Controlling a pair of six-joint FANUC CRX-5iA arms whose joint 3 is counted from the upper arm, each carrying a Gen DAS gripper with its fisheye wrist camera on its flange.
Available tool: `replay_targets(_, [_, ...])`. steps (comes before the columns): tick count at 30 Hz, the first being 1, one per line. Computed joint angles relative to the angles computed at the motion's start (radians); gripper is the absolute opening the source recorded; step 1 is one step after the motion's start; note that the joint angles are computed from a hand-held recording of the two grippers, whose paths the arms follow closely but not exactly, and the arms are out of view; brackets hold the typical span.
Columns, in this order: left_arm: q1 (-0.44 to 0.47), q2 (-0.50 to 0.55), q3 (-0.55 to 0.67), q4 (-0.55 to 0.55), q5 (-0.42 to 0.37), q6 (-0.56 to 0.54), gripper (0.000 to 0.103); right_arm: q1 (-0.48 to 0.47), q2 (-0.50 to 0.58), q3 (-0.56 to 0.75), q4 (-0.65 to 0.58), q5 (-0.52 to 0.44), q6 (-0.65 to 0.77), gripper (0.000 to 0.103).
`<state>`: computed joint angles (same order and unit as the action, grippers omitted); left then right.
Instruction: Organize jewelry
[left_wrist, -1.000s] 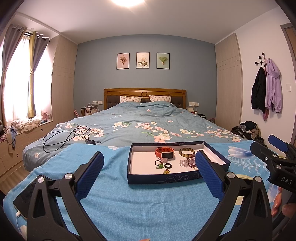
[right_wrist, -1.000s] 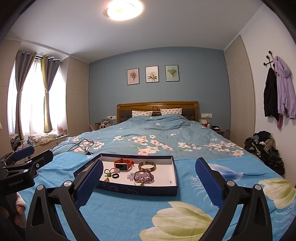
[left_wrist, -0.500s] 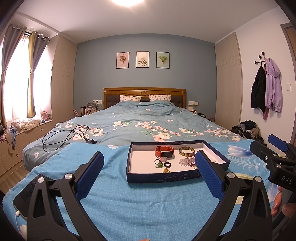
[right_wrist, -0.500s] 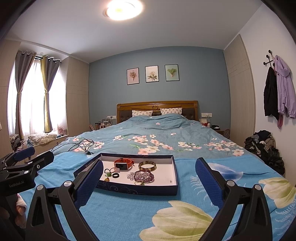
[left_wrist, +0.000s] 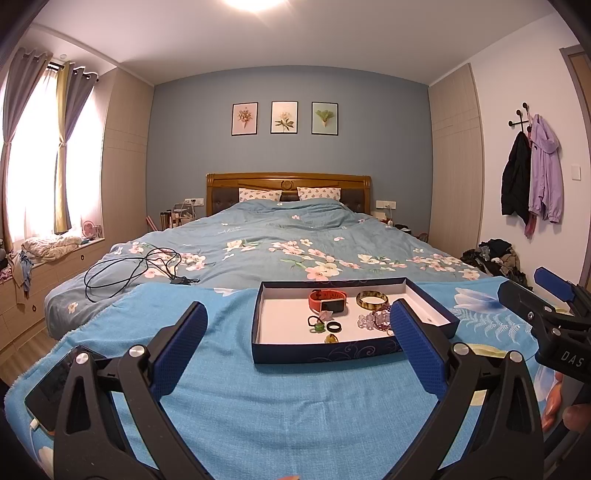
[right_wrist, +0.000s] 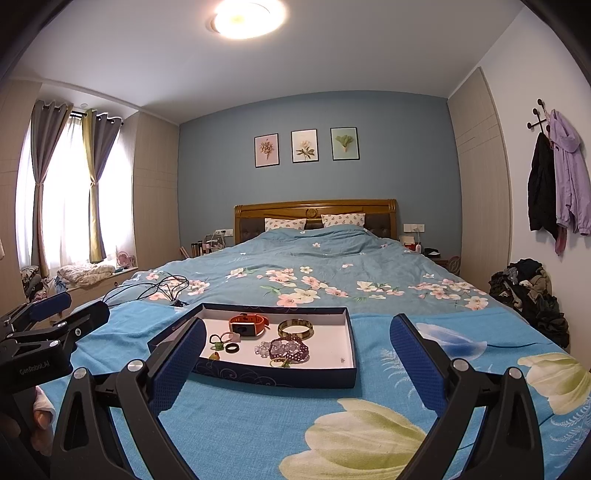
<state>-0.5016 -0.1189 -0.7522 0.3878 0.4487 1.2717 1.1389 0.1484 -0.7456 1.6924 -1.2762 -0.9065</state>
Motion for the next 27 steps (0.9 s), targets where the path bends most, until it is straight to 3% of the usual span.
replay_targets(27, [-0.001, -0.003, 0.0, 0.0, -0.01, 0.001, 0.097, -0.003, 0.001, 0.004, -0.001, 0.006, 0.002, 0.096])
